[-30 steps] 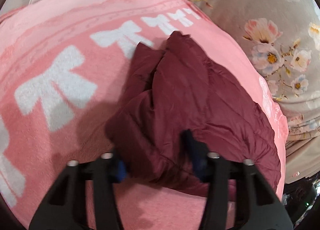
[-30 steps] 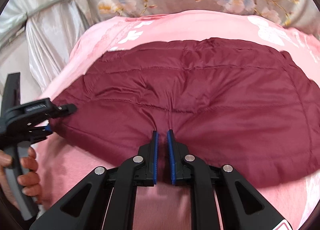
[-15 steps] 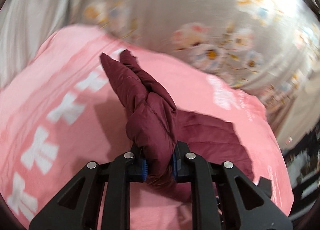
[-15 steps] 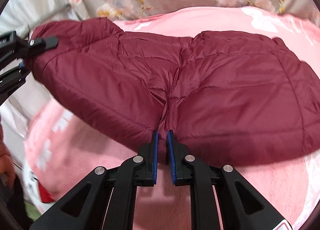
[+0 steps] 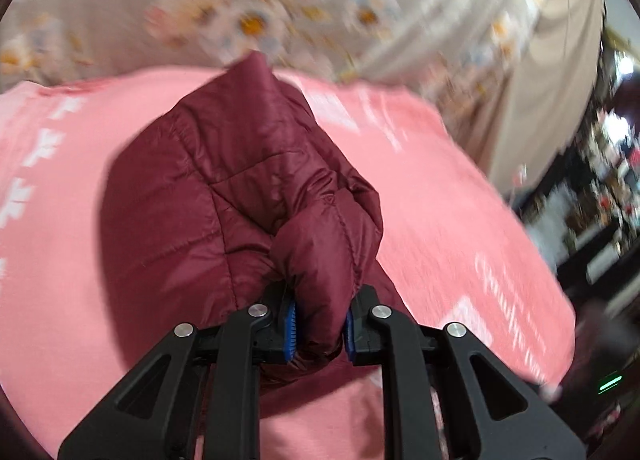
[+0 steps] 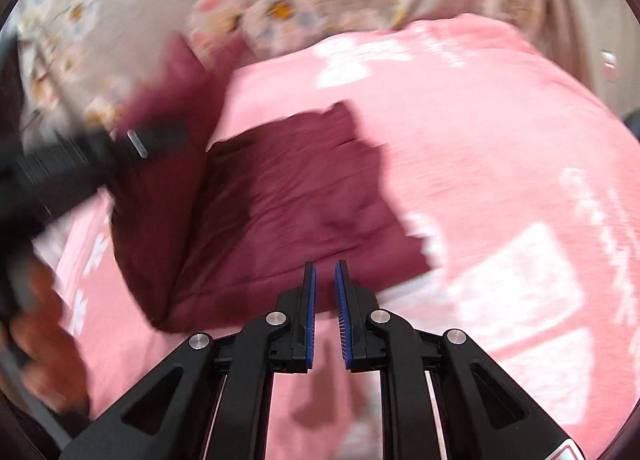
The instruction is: Fold large clothes
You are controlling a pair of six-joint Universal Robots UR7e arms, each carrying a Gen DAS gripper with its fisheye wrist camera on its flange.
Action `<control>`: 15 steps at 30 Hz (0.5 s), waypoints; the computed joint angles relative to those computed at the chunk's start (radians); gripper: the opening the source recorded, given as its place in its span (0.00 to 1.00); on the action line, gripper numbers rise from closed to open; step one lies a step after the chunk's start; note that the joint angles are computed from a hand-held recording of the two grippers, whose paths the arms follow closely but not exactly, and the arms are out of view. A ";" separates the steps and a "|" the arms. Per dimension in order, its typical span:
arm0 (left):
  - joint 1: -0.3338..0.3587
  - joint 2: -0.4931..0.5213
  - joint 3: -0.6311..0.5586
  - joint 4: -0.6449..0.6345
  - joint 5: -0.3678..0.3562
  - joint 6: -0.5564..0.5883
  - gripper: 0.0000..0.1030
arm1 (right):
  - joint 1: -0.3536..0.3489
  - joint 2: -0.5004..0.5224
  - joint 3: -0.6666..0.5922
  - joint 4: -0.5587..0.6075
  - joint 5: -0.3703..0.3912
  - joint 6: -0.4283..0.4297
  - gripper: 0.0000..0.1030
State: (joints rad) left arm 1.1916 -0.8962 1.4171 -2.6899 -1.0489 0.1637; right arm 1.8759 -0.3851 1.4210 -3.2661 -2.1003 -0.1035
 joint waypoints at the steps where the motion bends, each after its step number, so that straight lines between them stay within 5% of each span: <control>1: 0.000 0.028 -0.017 0.033 0.004 -0.012 0.15 | -0.004 -0.007 0.010 -0.015 -0.006 0.000 0.13; 7: -0.004 0.140 -0.056 0.110 0.074 0.005 0.19 | -0.032 -0.044 0.033 -0.053 0.000 0.018 0.19; 12: 0.012 0.057 -0.079 0.173 -0.134 -0.103 0.61 | -0.024 -0.062 -0.037 -0.029 0.074 -0.003 0.35; 15: -0.006 -0.010 -0.034 0.016 -0.144 -0.031 0.68 | -0.006 -0.044 -0.152 0.010 0.148 -0.020 0.47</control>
